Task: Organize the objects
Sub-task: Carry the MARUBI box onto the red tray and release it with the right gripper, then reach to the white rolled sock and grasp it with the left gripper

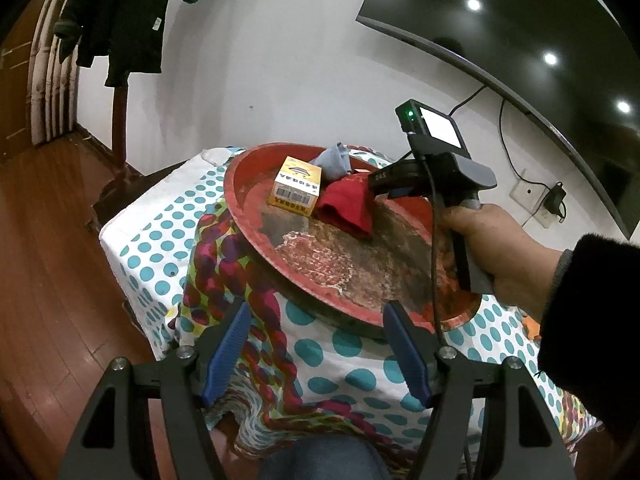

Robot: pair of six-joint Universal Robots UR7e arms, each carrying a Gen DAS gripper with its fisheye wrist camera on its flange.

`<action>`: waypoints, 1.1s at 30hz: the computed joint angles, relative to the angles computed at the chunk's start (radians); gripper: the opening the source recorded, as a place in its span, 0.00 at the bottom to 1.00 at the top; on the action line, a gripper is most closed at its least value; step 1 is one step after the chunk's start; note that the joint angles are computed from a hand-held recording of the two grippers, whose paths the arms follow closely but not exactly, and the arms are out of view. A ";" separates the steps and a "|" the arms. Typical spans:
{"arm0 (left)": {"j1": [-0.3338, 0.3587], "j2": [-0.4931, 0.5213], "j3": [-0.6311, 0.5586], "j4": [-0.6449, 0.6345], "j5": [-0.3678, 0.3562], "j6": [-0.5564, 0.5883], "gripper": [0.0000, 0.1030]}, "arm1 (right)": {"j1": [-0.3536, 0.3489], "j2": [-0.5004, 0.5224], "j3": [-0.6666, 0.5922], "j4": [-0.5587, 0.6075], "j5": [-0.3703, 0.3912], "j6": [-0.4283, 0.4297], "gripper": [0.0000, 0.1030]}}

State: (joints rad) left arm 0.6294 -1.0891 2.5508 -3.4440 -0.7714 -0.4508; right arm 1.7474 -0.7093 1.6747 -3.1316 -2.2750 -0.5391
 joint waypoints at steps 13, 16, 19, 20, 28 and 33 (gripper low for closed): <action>-0.067 0.048 0.010 -0.057 -0.002 0.106 0.68 | -0.001 -0.175 0.329 -0.651 -0.009 -0.193 0.82; -0.086 0.066 0.006 -0.041 -0.035 0.144 0.68 | -0.071 -0.289 0.458 -0.784 0.000 -0.190 0.93; -0.115 0.100 0.000 -0.048 -0.062 0.199 0.68 | -0.177 -0.411 0.579 -0.944 0.010 -0.206 0.96; -0.127 0.119 -0.004 -0.059 -0.075 0.227 0.68 | -0.211 -0.443 0.604 -0.967 0.022 -0.208 0.97; -0.174 0.277 -0.085 -0.114 -0.135 0.299 0.68 | -0.575 -0.778 0.767 -0.821 0.221 -0.022 1.00; -0.160 0.349 -0.226 0.011 -0.195 0.234 0.68 | -0.683 -0.915 0.810 -0.683 0.381 0.077 1.00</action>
State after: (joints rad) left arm 0.4690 -0.7401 2.3245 -3.4332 -0.9665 -0.2165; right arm 1.0639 -1.6244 2.4852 -3.8142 -1.8944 -0.4624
